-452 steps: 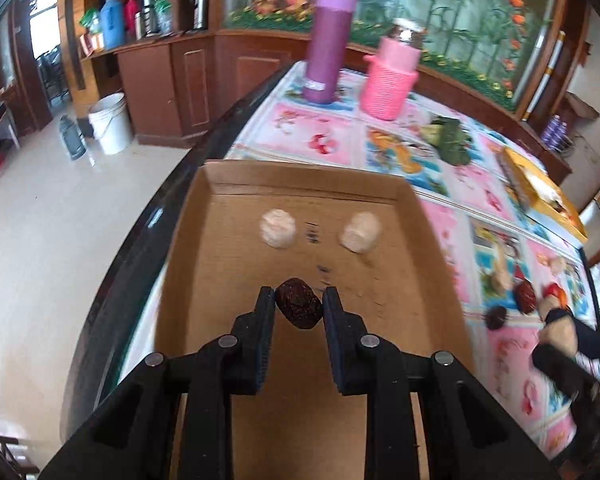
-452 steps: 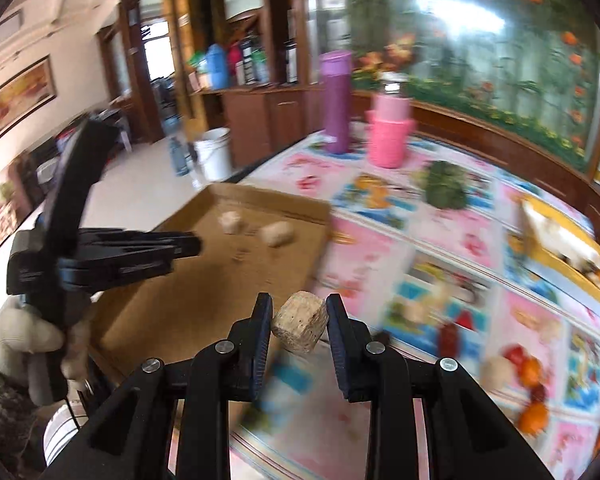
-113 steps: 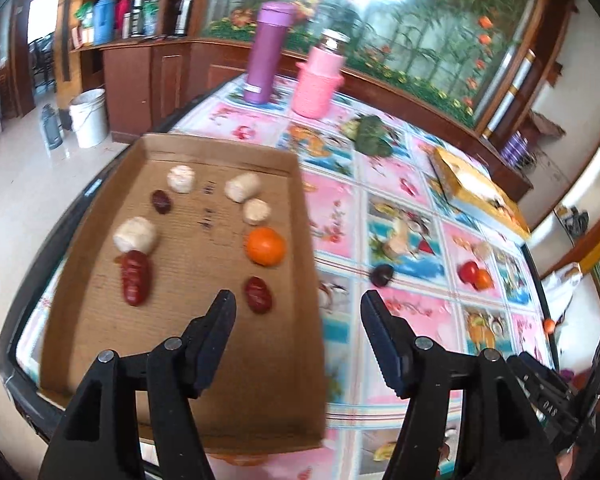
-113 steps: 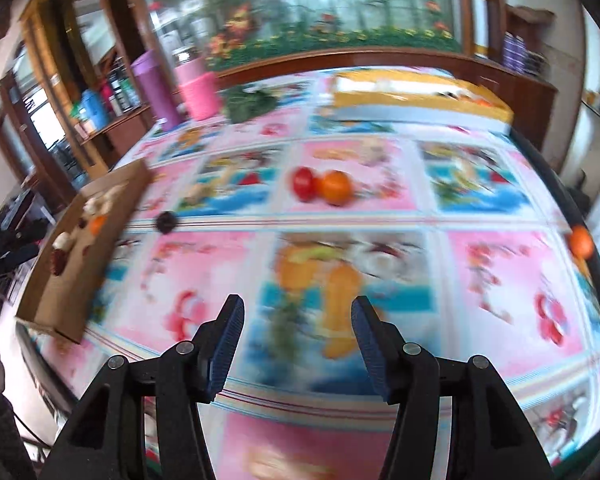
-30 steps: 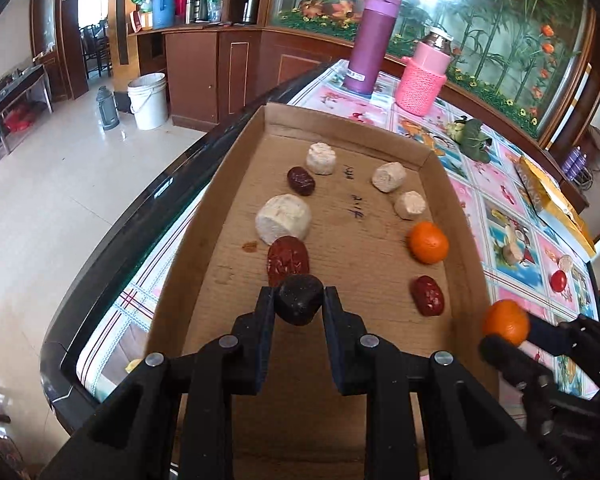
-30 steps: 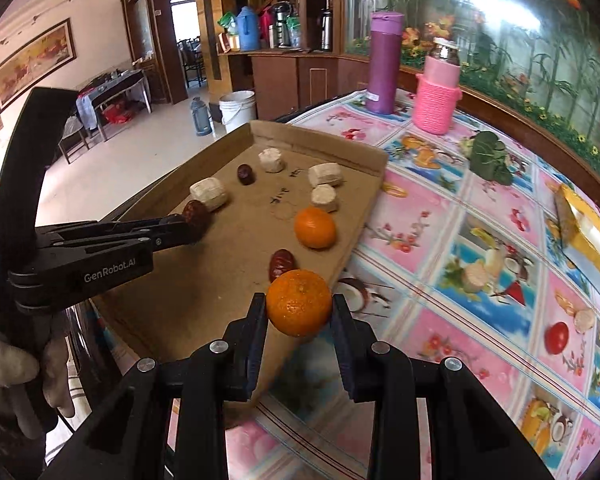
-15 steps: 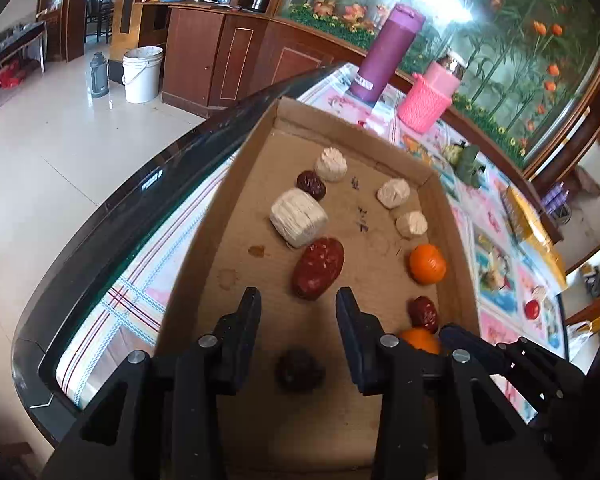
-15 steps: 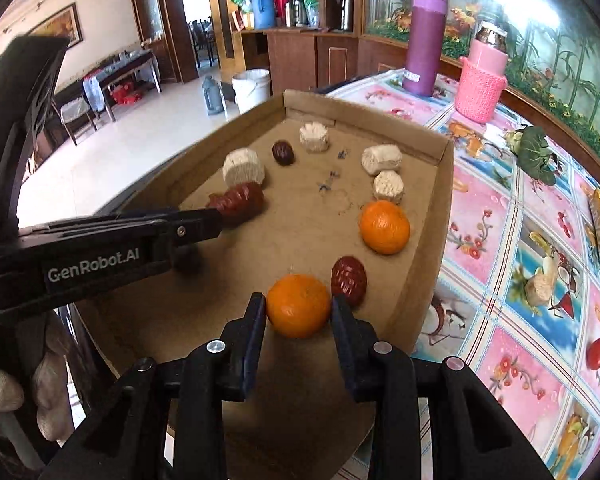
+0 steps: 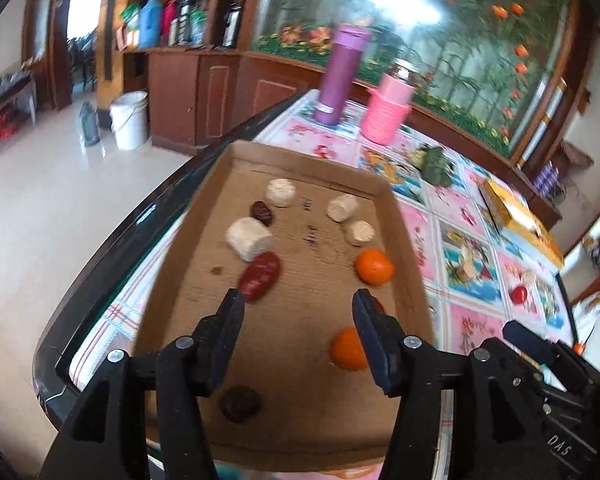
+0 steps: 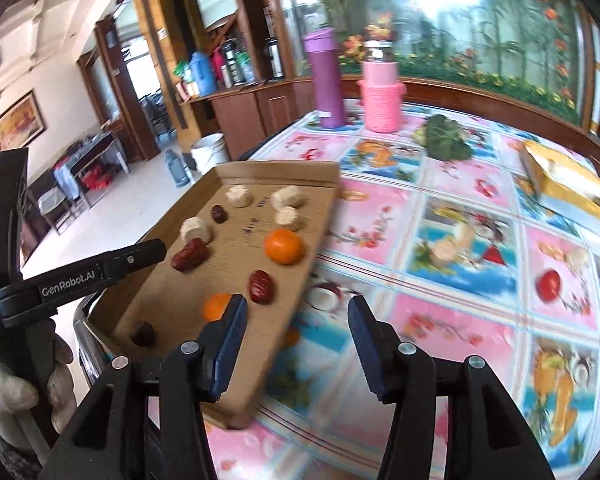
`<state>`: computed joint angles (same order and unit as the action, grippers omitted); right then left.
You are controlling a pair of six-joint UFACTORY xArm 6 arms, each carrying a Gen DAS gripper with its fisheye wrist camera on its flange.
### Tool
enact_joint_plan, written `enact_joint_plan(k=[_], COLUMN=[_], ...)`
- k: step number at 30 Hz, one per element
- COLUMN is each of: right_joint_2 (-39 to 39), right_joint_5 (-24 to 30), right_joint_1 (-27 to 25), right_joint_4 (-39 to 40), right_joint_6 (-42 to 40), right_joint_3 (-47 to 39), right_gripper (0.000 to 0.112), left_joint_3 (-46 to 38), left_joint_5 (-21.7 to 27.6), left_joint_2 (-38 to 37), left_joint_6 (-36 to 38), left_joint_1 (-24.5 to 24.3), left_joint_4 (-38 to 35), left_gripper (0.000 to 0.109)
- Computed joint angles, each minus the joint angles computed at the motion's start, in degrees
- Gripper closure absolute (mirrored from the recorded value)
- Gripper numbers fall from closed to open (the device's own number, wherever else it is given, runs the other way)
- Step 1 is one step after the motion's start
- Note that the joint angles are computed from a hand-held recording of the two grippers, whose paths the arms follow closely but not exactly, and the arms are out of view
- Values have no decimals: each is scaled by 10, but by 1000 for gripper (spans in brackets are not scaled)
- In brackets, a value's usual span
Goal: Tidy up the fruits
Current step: 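Move both open tools back over the table toward the remaining fruits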
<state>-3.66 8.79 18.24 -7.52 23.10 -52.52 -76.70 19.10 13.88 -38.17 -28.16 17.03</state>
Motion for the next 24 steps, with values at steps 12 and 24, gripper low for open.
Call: enact_joint_plan(k=[12,24], right_joint_2=[-141,-198], right_joint_5=[-36,-64], right_joint_1=[-90,-118], right_joint_4=[-70,115], right_joint_6=[147,22], right_joint_3=[164,245], right_gripper=[46,45], left_joint_3=[-66,-110], left_joint_5=[61,114], left_joint_2=[46,70], left_joint_6=[36,20], left_joint_1=[-104,-139], left_joint_4=[87,135], left_gripper=[49,48])
